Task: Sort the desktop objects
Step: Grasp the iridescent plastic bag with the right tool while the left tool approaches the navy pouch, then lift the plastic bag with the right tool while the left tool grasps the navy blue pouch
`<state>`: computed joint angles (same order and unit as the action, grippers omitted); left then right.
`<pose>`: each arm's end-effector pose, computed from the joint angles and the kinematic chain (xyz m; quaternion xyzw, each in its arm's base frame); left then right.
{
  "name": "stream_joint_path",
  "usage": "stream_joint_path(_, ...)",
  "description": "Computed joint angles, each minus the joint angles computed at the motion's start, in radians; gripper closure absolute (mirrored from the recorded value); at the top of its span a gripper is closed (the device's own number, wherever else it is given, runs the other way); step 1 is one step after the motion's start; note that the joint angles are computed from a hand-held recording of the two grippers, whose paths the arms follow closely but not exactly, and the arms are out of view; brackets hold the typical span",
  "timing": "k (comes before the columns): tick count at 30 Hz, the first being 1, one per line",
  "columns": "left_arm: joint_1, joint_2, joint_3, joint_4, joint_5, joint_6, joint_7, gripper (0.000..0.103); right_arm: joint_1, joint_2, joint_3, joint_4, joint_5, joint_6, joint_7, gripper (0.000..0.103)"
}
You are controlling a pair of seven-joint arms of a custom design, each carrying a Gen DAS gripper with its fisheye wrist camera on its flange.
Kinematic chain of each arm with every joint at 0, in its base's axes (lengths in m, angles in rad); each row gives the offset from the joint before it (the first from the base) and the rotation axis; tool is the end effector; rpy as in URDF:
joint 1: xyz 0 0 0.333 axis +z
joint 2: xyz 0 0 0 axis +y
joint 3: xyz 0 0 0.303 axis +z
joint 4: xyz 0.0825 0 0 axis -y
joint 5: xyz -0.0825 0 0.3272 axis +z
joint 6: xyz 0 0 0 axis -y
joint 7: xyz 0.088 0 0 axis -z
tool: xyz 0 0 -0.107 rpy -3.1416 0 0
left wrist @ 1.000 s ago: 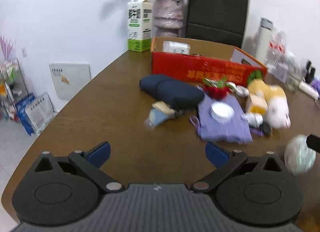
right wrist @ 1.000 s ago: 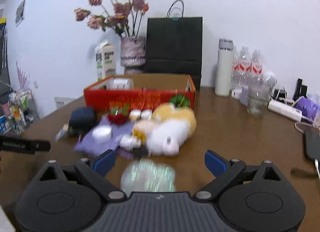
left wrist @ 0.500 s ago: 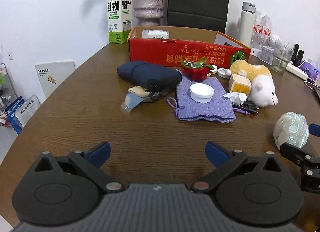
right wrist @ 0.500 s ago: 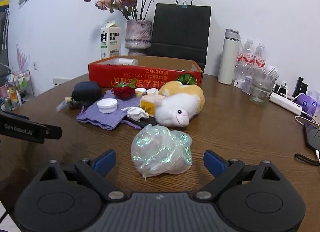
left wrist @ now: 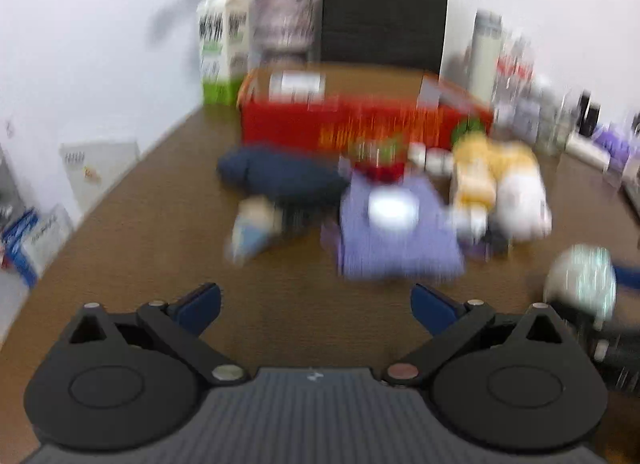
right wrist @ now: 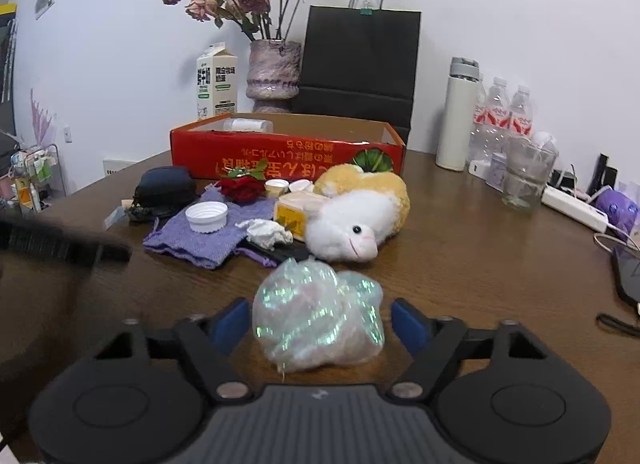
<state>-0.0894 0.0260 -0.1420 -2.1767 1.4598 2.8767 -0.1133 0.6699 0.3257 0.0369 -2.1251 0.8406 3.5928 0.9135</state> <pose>0.4823 -0.1713 0.4379 -0.6704 0.5897 -0.3084 0.3283 0.4793 0.2835 0.4019 -0.7211 0.4857 -0.3003 0.3922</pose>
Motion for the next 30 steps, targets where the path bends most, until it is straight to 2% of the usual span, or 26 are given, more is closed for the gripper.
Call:
stream_joint_path(1, 0.006, 0.024, 0.006, 0.037, -0.007, 0.002, 0.013, 0.0, 0.014, 0.006, -0.018, 0.02, 0.018, -0.024, -0.021, 0.05)
stream_joint_path(2, 0.013, 0.061, 0.012, 0.089, -0.074, 0.001, 0.078, 0.0, 0.041, 0.01, -0.049, 0.044, 0.053, -0.065, -0.048, 0.05)
stream_joint_path(3, 0.018, 0.095, 0.018, 0.132, -0.134, 0.004, 0.135, 0.0, 0.036, 0.01, -0.049, 0.05, 0.047, -0.086, -0.038, 0.051)
stream_joint_path(5, 0.027, 0.176, 0.028, 0.231, -0.293, 0.001, 0.28, 0.0, -0.02, 0.003, 0.001, 0.03, -0.03, -0.082, 0.02, 0.051)
stream_joint_path(7, 0.04, 0.271, 0.021, 0.35, -0.468, -0.043, 0.437, 0.0, -0.035, -0.002, 0.012, 0.009, -0.075, -0.07, 0.057, 0.051)
stream_joint_path(9, 0.022, 0.362, 0.021, 0.487, -0.591, -0.183, 0.524, 0.0, -0.064, -0.009, 0.032, -0.008, -0.121, -0.062, 0.104, 0.051)
stream_joint_path(12, 0.046, 0.454, 0.006, 0.605, -0.753, -0.228, 0.647, 0.0, -0.104, -0.014, 0.055, -0.023, -0.178, -0.064, 0.174, 0.051)
stream_joint_path(13, 0.056, 0.476, -0.003, 0.635, -0.818, -0.256, 0.675, 0.004, -0.134, -0.017, 0.076, -0.03, -0.213, -0.066, 0.21, 0.051)
stream_joint_path(14, 0.038, 0.477, 0.022, 0.636, -0.816, -0.26, 0.654, 0.004, -0.149, -0.018, 0.085, -0.036, -0.24, -0.068, 0.236, 0.051)
stream_joint_path(15, 0.009, 0.478, 0.059, 0.64, -0.79, -0.262, 0.628, 0.01, -0.152, -0.019, 0.085, -0.039, -0.257, -0.068, 0.253, 0.051)
stream_joint_path(16, 0.003, 0.479, 0.069, 0.641, -0.8, -0.258, 0.641, 0.017, -0.153, -0.02, 0.083, -0.042, -0.272, -0.067, 0.268, 0.051)
stream_joint_path(20, -0.024, 0.454, 0.111, 0.589, -0.812, -0.193, 0.658, 0.021, -0.162, -0.021, 0.081, -0.051, -0.33, -0.066, 0.313, 0.054)
stream_joint_path(23, -0.072, 0.398, 0.16, 0.514, -0.713, -0.134, 0.625, 0.025, -0.127, -0.023, 0.05, -0.055, -0.321, -0.043, 0.304, 0.055)
stream_joint_path(25, -0.097, 0.341, 0.192, 0.448, -0.611, -0.059, 0.561, 0.026, -0.117, -0.028, 0.041, -0.055, -0.315, -0.035, 0.295, 0.056)
stream_joint_path(27, -0.09, 0.297, 0.194, 0.4, -0.551, 0.018, 0.518, 0.028, -0.155, -0.04, 0.071, -0.06, -0.357, -0.02, 0.324, 0.056)
stream_joint_path(30, -0.051, 0.249, 0.17, 0.356, -0.557, 0.125, 0.52, 0.03, -0.261, -0.055, 0.143, -0.063, -0.503, 0.014, 0.424, 0.056)
